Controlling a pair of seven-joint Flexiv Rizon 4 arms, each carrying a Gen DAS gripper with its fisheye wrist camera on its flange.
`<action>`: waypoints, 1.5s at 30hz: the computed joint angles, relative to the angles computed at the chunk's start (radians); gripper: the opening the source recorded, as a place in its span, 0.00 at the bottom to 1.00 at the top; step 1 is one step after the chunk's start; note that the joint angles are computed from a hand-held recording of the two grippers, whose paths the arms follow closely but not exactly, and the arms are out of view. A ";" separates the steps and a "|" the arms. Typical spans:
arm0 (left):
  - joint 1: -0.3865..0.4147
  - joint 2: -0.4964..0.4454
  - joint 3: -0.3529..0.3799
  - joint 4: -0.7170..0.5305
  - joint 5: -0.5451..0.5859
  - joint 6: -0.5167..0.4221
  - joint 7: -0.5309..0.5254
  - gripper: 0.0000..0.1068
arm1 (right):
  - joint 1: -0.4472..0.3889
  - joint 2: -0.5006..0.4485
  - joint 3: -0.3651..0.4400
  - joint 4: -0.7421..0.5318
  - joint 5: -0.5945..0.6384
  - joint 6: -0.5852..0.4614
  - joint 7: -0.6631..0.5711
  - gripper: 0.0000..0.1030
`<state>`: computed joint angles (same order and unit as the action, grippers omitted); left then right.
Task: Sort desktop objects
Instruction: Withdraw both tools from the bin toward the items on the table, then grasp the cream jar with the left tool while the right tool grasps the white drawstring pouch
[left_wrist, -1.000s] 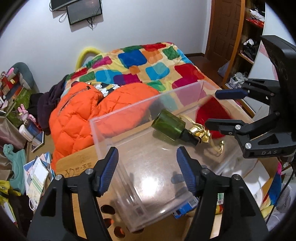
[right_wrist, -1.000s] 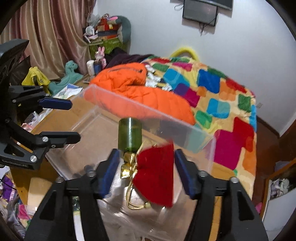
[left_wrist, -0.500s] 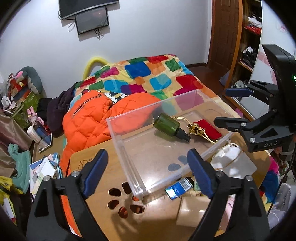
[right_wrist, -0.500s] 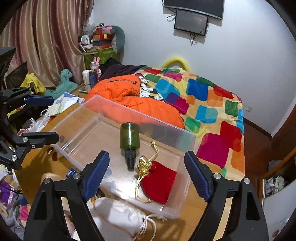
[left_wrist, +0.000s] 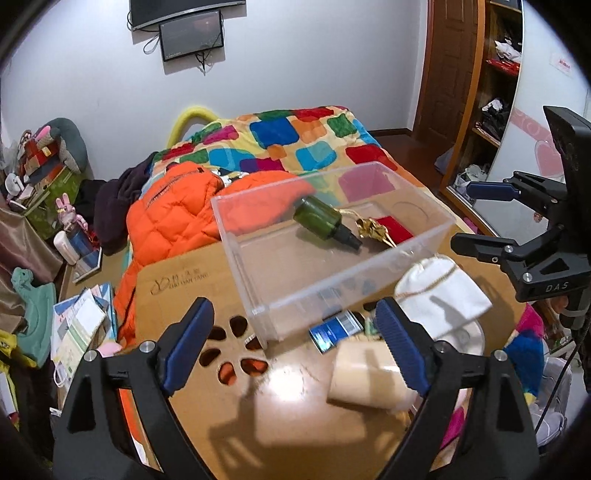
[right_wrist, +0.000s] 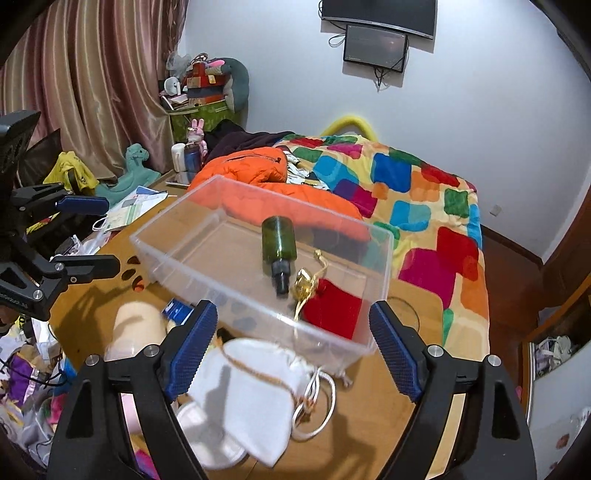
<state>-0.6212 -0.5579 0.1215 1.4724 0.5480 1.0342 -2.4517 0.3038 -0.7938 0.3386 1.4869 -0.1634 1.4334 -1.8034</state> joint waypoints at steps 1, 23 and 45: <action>0.000 0.002 -0.004 0.007 -0.002 0.006 -0.001 0.84 | -0.002 0.005 0.002 0.012 0.003 0.004 -0.001 0.80; -0.021 -0.012 -0.033 0.098 -0.080 0.114 0.042 0.84 | -0.073 0.036 0.046 0.155 0.011 0.036 0.035 0.80; -0.036 -0.107 0.005 0.064 -0.197 0.145 0.101 0.84 | -0.176 -0.052 0.202 0.032 0.209 -0.151 -0.127 0.79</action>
